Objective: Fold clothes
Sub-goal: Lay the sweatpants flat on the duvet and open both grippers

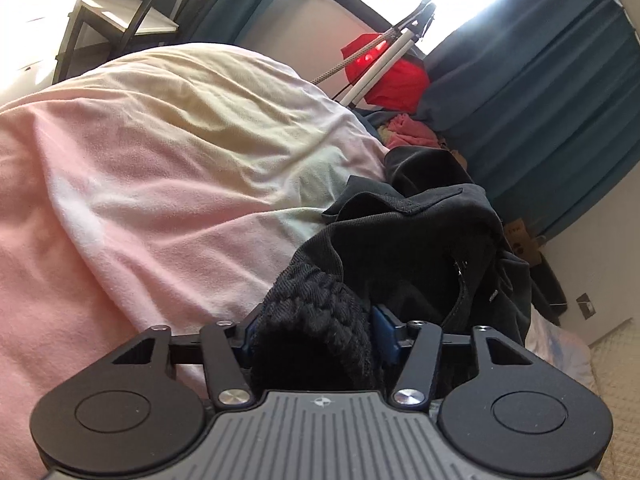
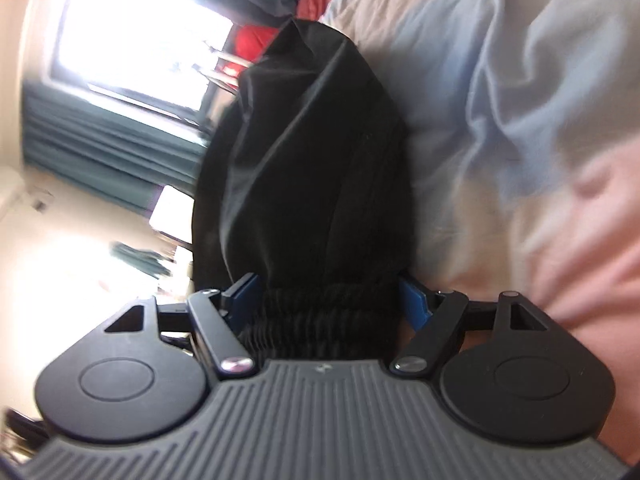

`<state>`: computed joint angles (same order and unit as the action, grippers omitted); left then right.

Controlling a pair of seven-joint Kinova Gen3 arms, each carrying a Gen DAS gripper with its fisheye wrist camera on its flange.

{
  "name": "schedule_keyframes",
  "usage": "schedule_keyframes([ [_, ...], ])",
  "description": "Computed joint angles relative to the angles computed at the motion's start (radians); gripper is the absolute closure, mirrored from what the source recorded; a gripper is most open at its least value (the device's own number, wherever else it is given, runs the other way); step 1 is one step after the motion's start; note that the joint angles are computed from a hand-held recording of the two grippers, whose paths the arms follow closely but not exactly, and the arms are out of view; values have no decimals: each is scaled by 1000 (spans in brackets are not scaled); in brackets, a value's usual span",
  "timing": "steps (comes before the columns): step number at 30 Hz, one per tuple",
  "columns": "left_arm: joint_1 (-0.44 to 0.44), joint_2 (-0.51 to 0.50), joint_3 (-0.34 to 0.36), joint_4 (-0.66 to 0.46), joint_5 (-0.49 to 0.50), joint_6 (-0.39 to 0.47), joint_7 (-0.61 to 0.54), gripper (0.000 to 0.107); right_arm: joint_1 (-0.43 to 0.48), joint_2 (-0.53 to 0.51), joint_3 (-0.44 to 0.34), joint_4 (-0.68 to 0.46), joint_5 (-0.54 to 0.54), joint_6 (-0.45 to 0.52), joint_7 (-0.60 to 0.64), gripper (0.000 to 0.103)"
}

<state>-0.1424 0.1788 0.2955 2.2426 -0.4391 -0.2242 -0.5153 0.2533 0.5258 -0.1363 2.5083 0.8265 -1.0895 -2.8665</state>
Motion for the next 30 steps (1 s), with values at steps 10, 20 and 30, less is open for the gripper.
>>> schedule_keyframes([
  [10,-41,-92,18,-94,177,83,-231,92,-23,-91,-20,-11,124,59,-76,81],
  [20,-426,-49,290,-473,-230,427,-66,93,-353,9,-192,-260,-28,95,-149,83],
  [30,-315,311,220,-825,-367,747,-147,91,-646,193,-143,-674,72,356,-293,83],
])
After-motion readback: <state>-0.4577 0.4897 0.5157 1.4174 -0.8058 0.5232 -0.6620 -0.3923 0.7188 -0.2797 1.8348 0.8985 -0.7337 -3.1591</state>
